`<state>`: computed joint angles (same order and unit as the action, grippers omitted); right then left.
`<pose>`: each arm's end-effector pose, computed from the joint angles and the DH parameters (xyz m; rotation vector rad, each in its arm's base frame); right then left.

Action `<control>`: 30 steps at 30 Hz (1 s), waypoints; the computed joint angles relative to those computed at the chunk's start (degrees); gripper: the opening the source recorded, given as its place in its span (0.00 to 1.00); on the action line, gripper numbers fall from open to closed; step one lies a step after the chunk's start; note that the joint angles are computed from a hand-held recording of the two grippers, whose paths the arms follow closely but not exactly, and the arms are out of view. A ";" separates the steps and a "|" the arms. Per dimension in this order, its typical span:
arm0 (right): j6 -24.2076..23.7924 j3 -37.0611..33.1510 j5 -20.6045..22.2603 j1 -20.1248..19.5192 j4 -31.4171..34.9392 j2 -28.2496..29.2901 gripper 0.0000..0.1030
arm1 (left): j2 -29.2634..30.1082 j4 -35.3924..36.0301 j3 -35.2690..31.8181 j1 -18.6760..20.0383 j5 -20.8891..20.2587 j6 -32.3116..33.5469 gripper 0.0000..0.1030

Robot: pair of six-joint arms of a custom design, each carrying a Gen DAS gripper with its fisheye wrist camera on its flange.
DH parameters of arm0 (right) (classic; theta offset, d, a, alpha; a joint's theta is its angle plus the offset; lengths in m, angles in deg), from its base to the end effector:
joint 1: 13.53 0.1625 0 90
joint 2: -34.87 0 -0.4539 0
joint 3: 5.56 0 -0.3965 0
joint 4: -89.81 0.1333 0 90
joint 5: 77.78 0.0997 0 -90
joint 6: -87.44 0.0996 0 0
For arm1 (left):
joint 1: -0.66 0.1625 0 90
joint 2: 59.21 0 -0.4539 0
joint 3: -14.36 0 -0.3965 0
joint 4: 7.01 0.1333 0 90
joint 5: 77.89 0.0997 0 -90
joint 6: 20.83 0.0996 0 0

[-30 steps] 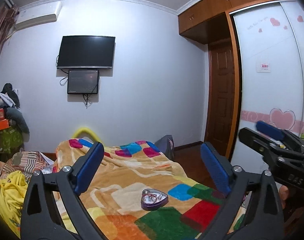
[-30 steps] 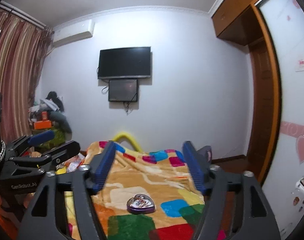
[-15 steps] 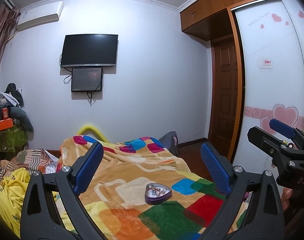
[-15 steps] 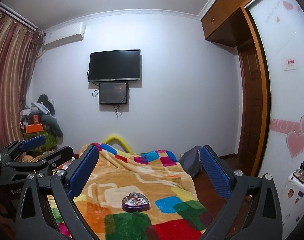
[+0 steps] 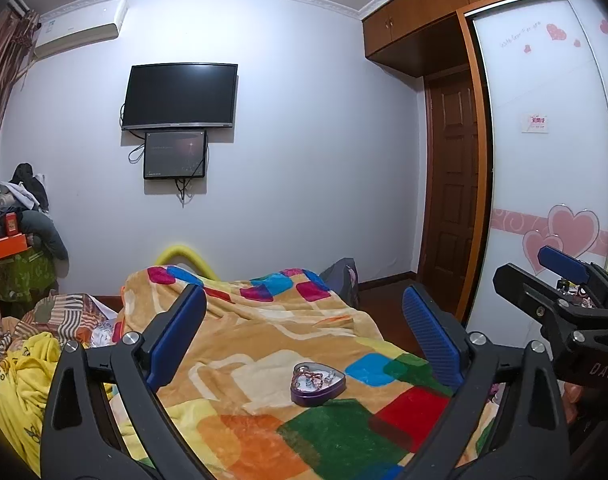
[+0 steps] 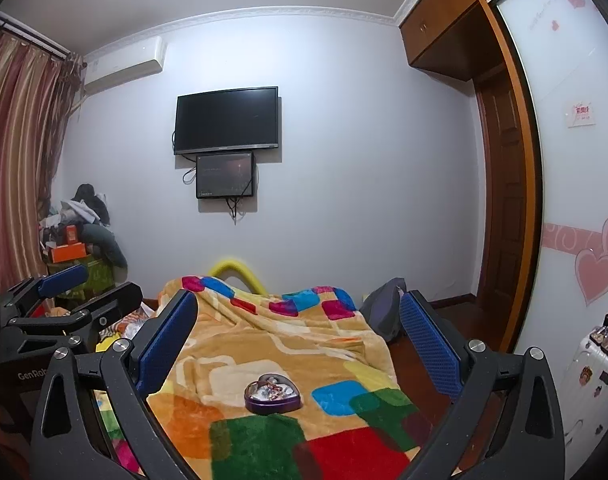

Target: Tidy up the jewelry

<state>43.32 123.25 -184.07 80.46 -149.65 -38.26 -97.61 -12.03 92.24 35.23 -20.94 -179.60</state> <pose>0.1360 -0.4357 0.3752 0.4722 -1.7186 1.6813 -0.4487 -0.5370 0.0629 1.2412 2.1983 -1.4729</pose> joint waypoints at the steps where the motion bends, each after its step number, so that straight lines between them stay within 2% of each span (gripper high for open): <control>1: 0.05 0.07 -0.12 0.00 0.10 -0.05 0.98 | 0.02 0.03 -0.07 0.02 0.00 -0.08 0.98; 30: 0.38 -0.25 -1.23 0.52 1.56 -0.47 0.98 | 0.48 0.79 -0.74 0.26 0.67 -1.23 0.99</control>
